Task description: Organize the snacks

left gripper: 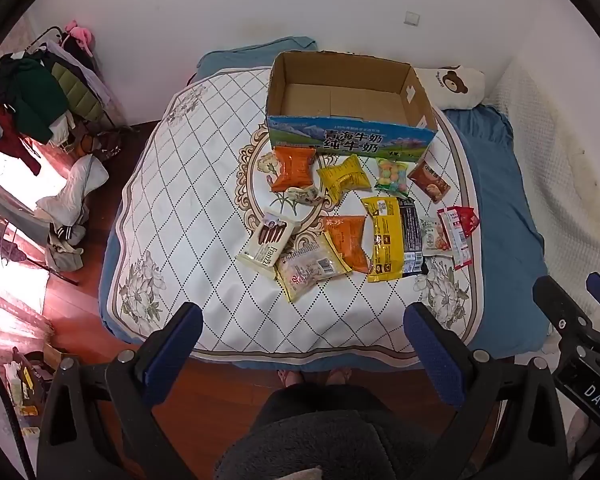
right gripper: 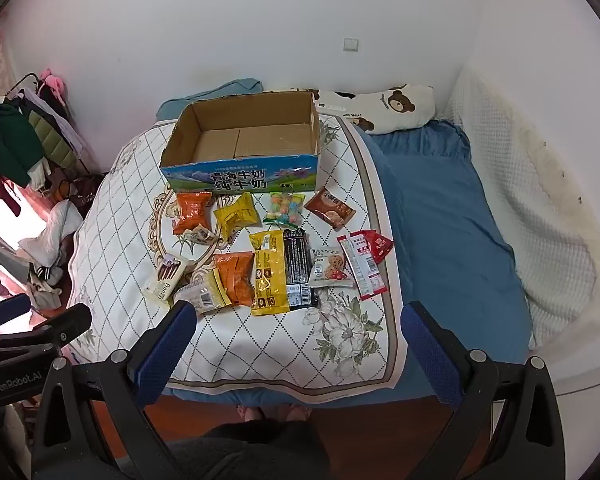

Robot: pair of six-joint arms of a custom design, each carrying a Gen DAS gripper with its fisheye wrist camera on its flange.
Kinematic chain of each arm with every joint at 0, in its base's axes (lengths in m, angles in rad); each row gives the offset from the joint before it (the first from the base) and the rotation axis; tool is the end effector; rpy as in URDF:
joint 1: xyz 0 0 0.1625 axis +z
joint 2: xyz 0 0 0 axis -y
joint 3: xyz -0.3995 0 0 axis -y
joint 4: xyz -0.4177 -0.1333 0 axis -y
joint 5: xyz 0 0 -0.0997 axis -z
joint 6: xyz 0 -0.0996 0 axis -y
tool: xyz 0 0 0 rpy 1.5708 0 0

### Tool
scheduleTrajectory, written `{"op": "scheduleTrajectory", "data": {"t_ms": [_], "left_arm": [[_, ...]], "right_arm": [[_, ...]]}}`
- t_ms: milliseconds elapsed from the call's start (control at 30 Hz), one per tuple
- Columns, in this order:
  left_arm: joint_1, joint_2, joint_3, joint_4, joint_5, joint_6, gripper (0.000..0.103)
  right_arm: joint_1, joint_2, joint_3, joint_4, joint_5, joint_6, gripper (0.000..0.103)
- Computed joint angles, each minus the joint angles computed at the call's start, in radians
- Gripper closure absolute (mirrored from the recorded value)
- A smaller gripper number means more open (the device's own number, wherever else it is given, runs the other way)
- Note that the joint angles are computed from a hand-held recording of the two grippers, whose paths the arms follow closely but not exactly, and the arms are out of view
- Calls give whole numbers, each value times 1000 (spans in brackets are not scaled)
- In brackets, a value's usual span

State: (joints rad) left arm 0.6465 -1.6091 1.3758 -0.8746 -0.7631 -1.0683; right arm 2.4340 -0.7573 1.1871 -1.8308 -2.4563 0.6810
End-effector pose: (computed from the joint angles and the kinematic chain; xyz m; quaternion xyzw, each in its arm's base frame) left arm -0.2352 -0.4347 0.5522 0.0255 0.8992 -0.2065 0.3849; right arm 0.6123 -0.4498 0.1839 0.1181 -0.8933 0.2429 0.3593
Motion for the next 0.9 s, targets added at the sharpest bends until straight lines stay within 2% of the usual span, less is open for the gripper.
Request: {"op": "scheduleTrajectory", "data": {"t_ms": [900], "left_arm": [[0,10,-5,-6,4,3,0]], "right_arm": [[-1,5,-6,-9,-1,-8,0]]}}
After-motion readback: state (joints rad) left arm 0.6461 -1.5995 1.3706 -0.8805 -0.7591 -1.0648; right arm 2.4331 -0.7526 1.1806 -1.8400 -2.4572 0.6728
